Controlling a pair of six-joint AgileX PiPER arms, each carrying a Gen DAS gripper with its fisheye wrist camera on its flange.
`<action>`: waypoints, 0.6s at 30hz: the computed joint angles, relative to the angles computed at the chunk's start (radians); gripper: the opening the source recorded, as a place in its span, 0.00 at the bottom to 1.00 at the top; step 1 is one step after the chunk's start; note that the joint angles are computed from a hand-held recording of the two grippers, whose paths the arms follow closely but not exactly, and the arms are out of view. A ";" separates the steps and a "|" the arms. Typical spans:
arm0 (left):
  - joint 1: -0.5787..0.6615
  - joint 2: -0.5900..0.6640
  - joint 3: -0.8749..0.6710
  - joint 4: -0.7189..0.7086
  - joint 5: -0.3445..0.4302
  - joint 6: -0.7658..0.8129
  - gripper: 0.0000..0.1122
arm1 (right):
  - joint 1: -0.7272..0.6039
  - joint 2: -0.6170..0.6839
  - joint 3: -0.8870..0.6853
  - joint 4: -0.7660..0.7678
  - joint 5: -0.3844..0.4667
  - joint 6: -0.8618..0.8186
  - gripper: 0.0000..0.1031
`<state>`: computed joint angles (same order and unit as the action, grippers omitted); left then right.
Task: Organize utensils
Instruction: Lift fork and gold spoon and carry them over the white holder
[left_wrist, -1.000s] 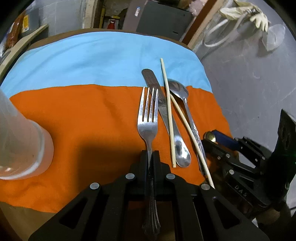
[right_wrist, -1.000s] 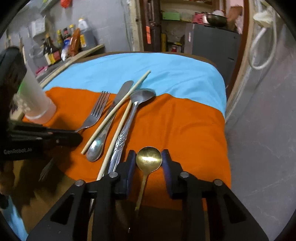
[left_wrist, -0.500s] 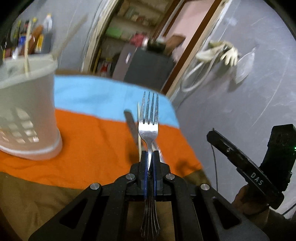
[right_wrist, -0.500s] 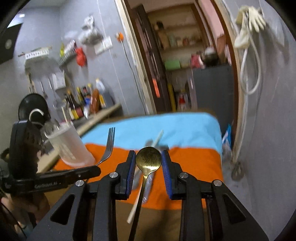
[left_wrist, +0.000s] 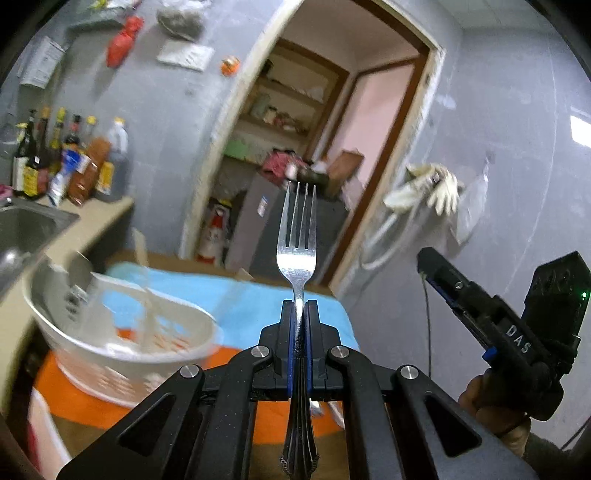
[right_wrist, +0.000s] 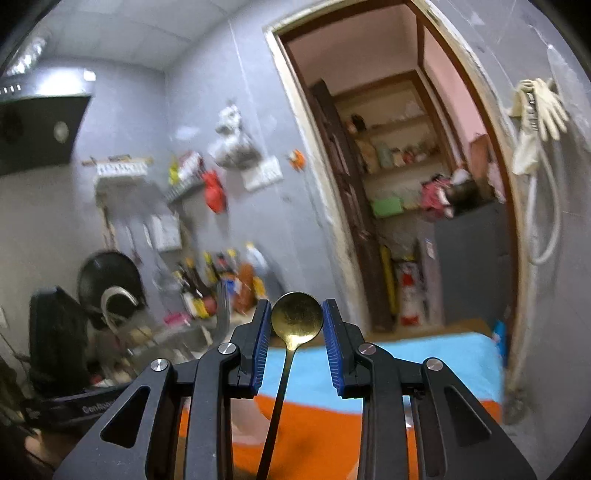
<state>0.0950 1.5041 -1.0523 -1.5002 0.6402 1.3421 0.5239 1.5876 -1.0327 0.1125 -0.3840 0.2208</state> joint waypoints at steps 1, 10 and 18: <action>0.028 0.005 -0.014 0.000 0.014 -0.003 0.02 | 0.009 0.016 -0.026 -0.004 -0.010 0.012 0.25; 0.307 0.182 -0.232 -0.076 0.203 -0.011 0.02 | 0.138 0.265 -0.377 0.167 -0.100 -0.117 0.25; 0.396 0.387 -0.425 -0.174 0.282 0.005 0.02 | 0.210 0.441 -0.602 0.514 -0.123 -0.502 0.25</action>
<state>0.4915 1.8911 -1.4776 -1.6738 0.9221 1.3467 0.7337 2.0289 -1.6347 0.6267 -0.5073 -0.2809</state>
